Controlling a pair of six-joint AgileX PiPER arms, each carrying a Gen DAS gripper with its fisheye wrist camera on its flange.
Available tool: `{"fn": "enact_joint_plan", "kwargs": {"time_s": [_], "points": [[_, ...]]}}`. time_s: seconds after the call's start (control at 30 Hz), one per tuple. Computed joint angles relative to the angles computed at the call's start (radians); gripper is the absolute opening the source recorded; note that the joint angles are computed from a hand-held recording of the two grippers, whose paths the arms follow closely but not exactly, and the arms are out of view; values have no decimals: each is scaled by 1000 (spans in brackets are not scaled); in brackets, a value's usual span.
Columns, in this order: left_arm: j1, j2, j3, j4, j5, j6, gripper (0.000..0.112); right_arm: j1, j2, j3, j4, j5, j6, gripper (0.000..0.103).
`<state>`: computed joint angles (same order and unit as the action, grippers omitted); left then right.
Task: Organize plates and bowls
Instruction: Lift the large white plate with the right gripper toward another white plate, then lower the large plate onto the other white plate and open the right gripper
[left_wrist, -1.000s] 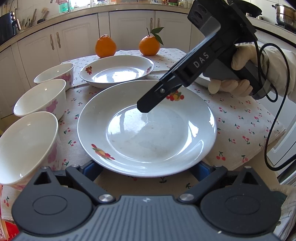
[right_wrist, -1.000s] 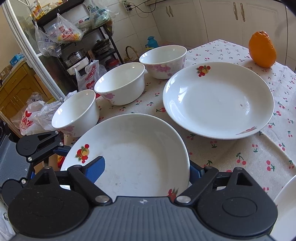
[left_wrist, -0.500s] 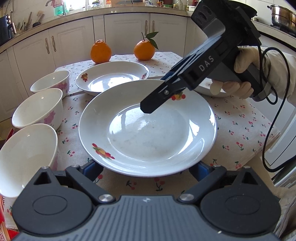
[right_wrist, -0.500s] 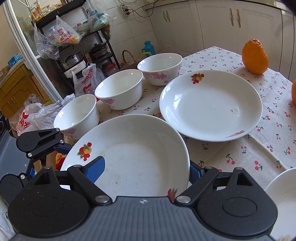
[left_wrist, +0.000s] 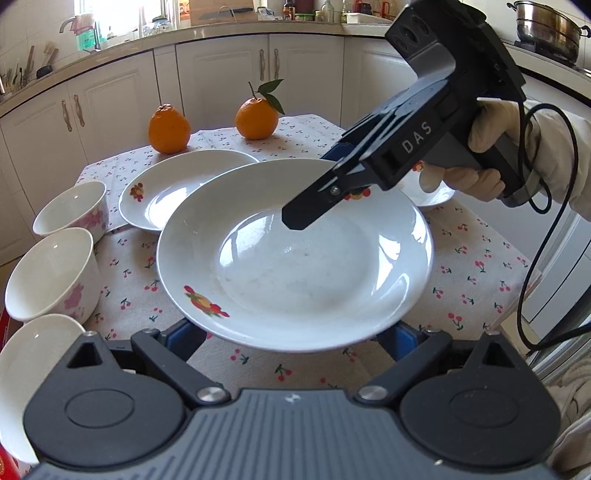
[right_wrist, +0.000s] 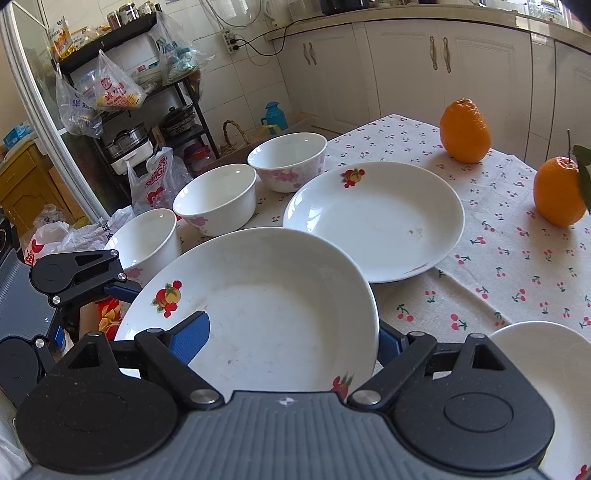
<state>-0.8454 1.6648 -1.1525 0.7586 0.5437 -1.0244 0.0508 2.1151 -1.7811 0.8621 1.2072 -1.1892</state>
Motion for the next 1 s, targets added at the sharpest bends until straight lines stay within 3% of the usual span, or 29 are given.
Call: {"fn": "enact_joint_plan", "kwargs": {"time_s": [0.5,1.0], "points": [[54,211,-321,-285,-24,414,97,-149,6,-49,-3,-5,10,94],[89,474,-715,-559,77,774,97,-279,86,-141,3,5,35,94]]}}
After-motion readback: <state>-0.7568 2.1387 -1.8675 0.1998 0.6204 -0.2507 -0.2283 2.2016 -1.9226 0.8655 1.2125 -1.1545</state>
